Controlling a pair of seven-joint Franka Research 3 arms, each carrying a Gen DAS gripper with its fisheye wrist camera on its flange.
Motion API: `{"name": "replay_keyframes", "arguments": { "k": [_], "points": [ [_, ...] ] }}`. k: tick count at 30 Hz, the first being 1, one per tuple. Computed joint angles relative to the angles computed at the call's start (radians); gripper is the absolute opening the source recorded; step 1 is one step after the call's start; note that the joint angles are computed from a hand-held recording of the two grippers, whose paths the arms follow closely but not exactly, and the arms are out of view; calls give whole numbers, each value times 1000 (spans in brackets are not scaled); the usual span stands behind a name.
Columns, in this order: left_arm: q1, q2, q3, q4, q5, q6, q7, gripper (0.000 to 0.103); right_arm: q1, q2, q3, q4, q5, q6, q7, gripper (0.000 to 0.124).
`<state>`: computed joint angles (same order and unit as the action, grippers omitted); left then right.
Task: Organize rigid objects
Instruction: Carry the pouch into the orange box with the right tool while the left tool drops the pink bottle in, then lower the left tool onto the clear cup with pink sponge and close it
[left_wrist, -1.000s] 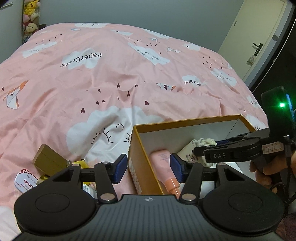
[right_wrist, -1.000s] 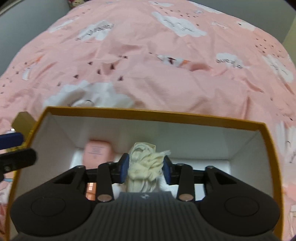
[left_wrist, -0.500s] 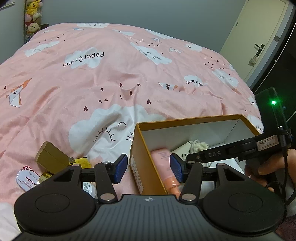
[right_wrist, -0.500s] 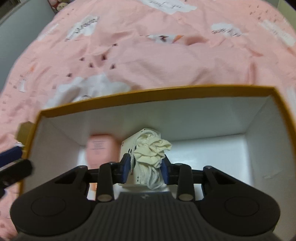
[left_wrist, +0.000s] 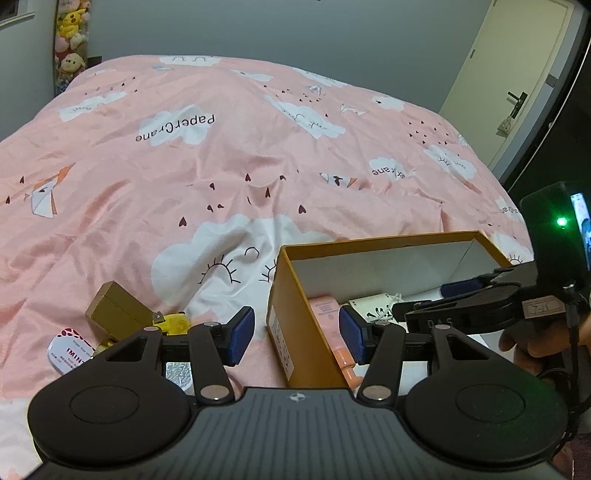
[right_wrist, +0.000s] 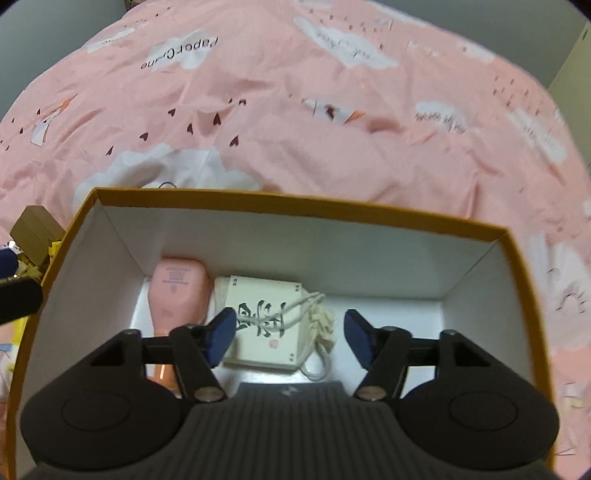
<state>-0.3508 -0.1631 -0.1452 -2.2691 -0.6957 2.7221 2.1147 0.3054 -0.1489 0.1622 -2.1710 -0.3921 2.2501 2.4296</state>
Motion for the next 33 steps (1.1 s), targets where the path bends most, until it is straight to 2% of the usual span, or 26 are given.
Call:
{"name": "replay_keyframes", "arguments": {
  "k": [5, 8, 11, 14, 19, 25, 31, 33],
  "points": [
    [-14, -47, 11, -36, -18, 14, 27, 62, 8, -60, 28, -19, -65, -11, 27, 69],
    [-35, -85, 32, -64, -44, 26, 59, 62, 16, -109, 45, -47, -67, 45, 21, 73],
    [-54, -126, 58, -96, -74, 32, 82, 62, 15, -151, 77, -73, -78, 114, 40, 81],
    [-65, -172, 78, -139, -69, 46, 92, 61, 8, -185, 123, -91, -120, 154, 83, 79],
    [-75, -255, 118, -222, -4, 63, 85, 61, -1, -225, 200, -109, -228, 173, 174, 78],
    [-95, -347, 198, -300, 51, -25, 83, 61, 8, -259, 258, -143, -293, 252, 258, 78],
    [-50, -416, 233, -362, 102, -109, 78, 61, 44, -237, 287, -151, -288, 328, 269, 66],
    [-35, -429, 254, -373, 109, -154, 79, 61, 59, -219, 285, -150, -267, 349, 258, 65]
  ]
}}
